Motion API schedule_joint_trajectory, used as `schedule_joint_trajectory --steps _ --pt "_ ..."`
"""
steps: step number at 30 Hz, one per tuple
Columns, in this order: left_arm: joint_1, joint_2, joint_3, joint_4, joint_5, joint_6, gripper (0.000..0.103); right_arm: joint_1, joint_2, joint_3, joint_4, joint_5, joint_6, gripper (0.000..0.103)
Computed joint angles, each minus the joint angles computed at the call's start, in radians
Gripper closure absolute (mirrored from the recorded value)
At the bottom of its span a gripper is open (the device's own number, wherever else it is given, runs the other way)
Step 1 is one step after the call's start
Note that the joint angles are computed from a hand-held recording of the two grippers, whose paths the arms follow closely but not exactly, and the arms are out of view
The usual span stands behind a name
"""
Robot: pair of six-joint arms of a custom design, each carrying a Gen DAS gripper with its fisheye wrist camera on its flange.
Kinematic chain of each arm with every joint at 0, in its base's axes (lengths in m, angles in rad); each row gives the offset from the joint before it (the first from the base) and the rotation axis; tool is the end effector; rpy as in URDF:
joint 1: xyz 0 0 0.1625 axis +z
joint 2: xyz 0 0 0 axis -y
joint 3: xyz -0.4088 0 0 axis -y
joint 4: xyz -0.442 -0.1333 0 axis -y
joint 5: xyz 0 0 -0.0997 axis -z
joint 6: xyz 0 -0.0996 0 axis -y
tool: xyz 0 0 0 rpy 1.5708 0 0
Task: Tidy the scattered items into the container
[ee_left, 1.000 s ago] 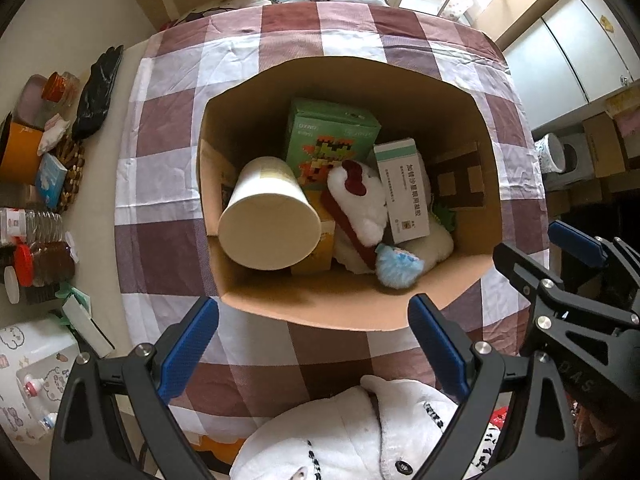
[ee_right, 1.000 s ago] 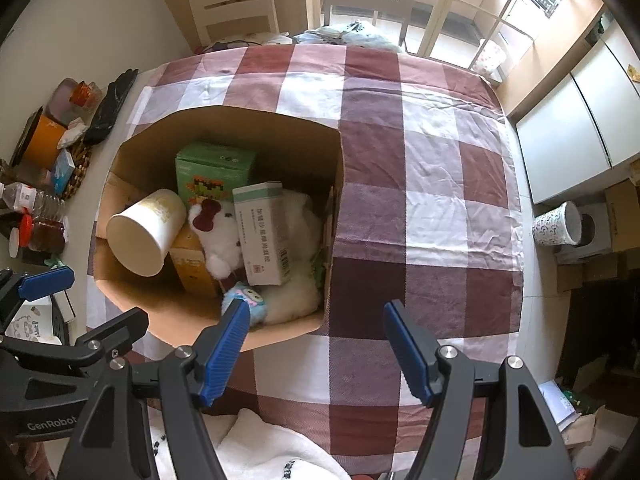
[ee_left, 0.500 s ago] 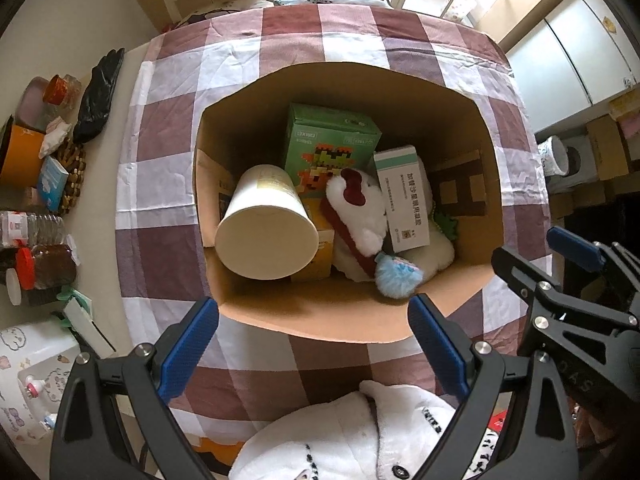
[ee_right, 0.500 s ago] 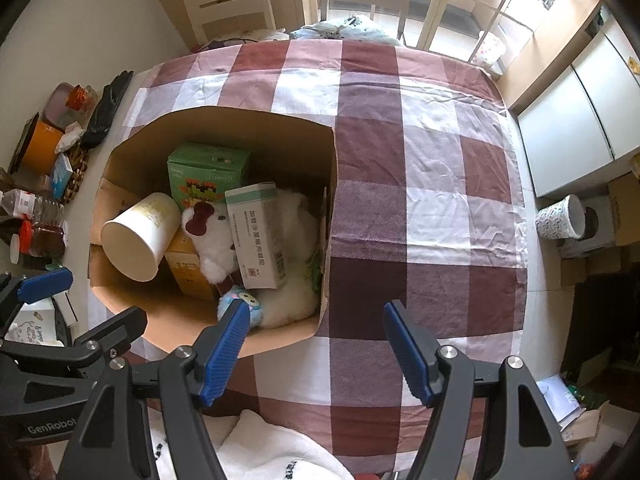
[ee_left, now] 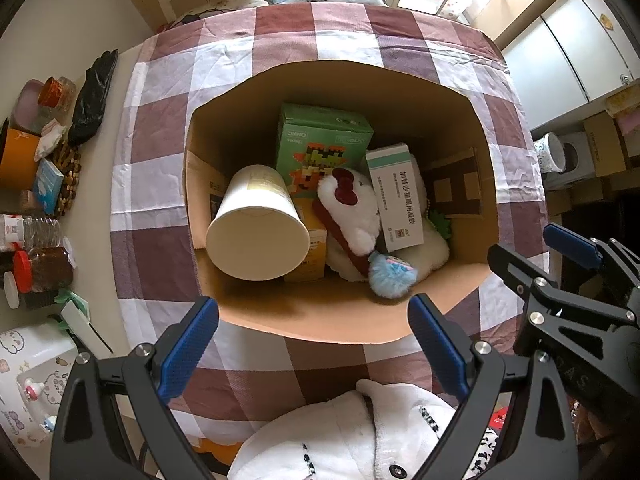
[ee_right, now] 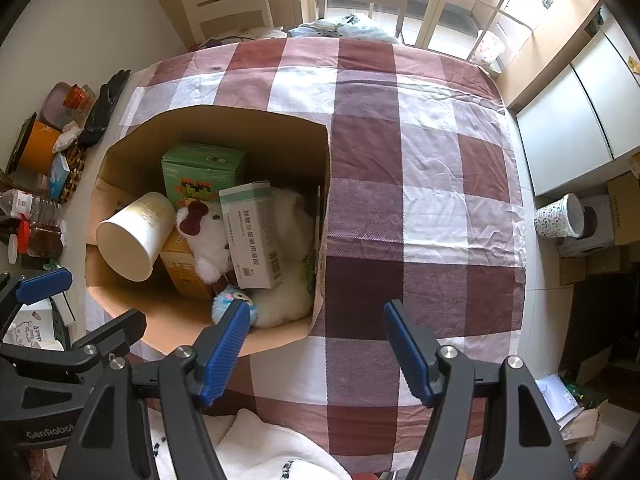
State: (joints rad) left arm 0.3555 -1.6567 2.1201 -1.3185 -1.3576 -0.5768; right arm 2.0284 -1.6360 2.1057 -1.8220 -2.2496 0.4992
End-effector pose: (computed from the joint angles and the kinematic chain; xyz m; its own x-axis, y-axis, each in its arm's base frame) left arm -0.2947 -0.2741 0.2333 -0.5619 0.6653 -0.4917 0.4785 0.7462 0.4629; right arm 0.2614 -0.3707 0.2731 -0.7667 0.0102 0.6419 -0.0732 0.9920 -0.1031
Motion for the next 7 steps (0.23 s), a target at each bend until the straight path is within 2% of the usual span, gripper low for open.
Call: schedule_joint_trajectory --steps 7 --pt "-0.004 0.004 -0.003 0.009 0.008 -0.001 0.006 -0.003 -0.006 0.005 -0.001 0.001 -0.005 0.032"
